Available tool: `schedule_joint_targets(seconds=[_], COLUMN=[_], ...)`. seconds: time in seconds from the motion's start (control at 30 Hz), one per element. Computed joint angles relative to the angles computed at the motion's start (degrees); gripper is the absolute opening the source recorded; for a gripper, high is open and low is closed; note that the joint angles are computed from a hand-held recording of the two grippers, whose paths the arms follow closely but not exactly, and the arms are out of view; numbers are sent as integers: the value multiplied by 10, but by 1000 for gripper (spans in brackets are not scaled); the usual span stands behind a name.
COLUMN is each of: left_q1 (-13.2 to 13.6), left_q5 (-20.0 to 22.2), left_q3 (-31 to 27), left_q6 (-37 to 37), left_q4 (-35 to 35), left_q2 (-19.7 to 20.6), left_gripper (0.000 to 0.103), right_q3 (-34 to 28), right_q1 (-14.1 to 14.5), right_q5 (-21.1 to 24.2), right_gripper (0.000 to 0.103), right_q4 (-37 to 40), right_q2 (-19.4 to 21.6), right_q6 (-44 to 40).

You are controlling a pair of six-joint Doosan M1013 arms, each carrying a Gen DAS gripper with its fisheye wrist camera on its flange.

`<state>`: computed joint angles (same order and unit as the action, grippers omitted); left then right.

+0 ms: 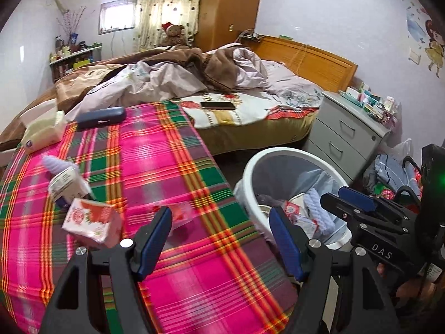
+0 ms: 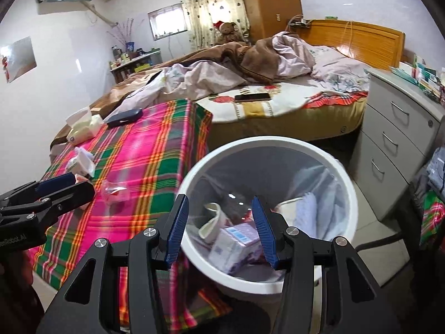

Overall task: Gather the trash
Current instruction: 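Move both tools back over the bed toward the remaining trash, then grasp the strawberry milk carton with left gripper while right gripper grasps the clear cup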

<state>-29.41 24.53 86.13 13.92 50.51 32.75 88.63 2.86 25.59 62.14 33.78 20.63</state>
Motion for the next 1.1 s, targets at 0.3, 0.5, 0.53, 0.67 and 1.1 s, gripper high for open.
schedule_joint_targets(seconds=[0.3, 0.5, 0.53, 0.67, 1.1], left_q1=[14, 29, 31, 39, 62], left_q5=[27, 33, 34, 40, 35], left_q3=[48, 75, 78, 82, 65], left_q6=[-97, -129, -133, -135, -50], left_q4=[47, 46, 45, 34, -54], left_q2=[-20, -28, -29, -27, -4], left_gripper=[74, 74, 74, 74, 74], right_q3=[-2, -15, -16, -30, -64], right_q1=[18, 31, 33, 43, 63], right_q5=[25, 50, 54, 77, 120], right_gripper=[49, 49, 49, 50, 57], right_q4=[7, -9, -12, -27, -80], right_q2=[3, 14, 15, 25, 49], right_q6=[-28, -22, -21, -7, 27])
